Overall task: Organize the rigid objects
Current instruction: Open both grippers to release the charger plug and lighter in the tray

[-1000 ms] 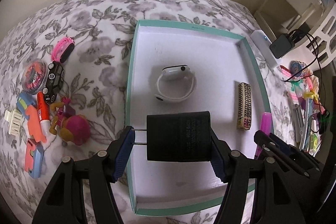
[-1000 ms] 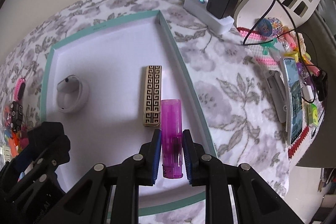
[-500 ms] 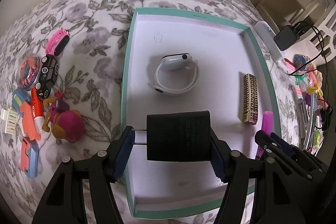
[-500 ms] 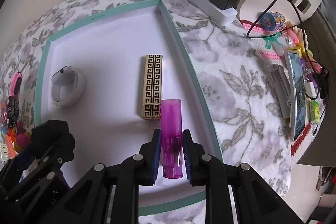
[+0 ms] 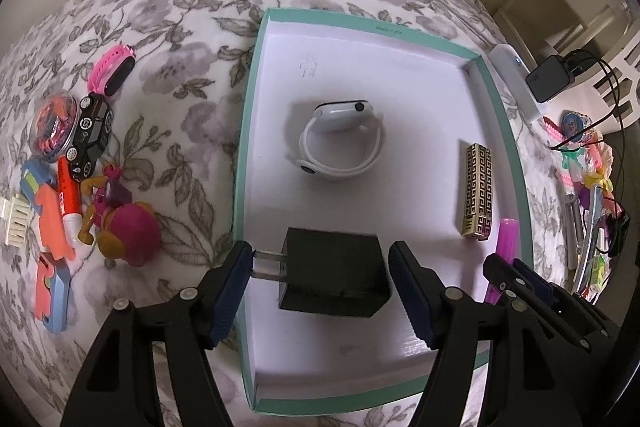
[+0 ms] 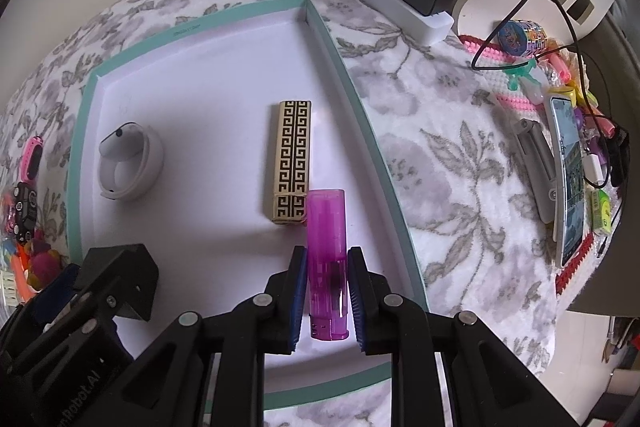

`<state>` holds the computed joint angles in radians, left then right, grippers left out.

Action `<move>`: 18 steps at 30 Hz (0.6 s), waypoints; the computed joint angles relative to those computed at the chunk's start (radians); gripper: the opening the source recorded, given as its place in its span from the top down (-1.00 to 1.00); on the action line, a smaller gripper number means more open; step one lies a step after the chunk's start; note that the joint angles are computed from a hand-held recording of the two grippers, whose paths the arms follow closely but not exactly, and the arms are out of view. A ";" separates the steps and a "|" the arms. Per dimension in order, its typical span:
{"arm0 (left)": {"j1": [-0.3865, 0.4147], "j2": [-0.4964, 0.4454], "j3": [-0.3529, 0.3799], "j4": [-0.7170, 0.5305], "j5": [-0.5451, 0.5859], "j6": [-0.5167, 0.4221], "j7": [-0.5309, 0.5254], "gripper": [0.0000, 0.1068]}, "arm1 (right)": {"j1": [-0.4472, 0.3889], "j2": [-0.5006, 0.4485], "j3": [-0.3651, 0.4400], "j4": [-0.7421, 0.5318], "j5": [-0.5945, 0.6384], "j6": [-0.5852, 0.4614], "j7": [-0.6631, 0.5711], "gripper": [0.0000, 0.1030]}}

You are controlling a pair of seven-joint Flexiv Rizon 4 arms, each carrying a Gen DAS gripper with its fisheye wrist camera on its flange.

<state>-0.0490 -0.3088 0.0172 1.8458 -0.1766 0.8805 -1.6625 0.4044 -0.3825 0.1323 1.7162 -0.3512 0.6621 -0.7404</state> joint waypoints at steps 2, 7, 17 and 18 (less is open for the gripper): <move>0.003 0.002 -0.005 0.004 -0.011 0.007 0.010 -0.43 | -0.001 0.000 -0.001 0.000 0.002 0.000 0.004 0.57; 0.001 0.003 -0.002 -0.002 -0.003 0.004 0.007 -0.44 | -0.002 -0.001 -0.004 -0.004 0.005 -0.009 0.015 0.57; -0.001 0.030 0.011 0.007 0.028 0.032 -0.015 -0.44 | -0.004 0.033 -0.009 0.019 -0.032 0.034 0.050 0.55; -0.001 0.034 0.013 0.008 0.031 0.037 -0.020 -0.45 | -0.006 0.037 -0.009 0.021 -0.034 0.041 0.054 0.55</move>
<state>-0.0504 -0.2751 0.0304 1.8535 -0.1451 0.9177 -1.6822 0.3989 -0.3459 0.1230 1.7374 -0.3850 0.7026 -0.6867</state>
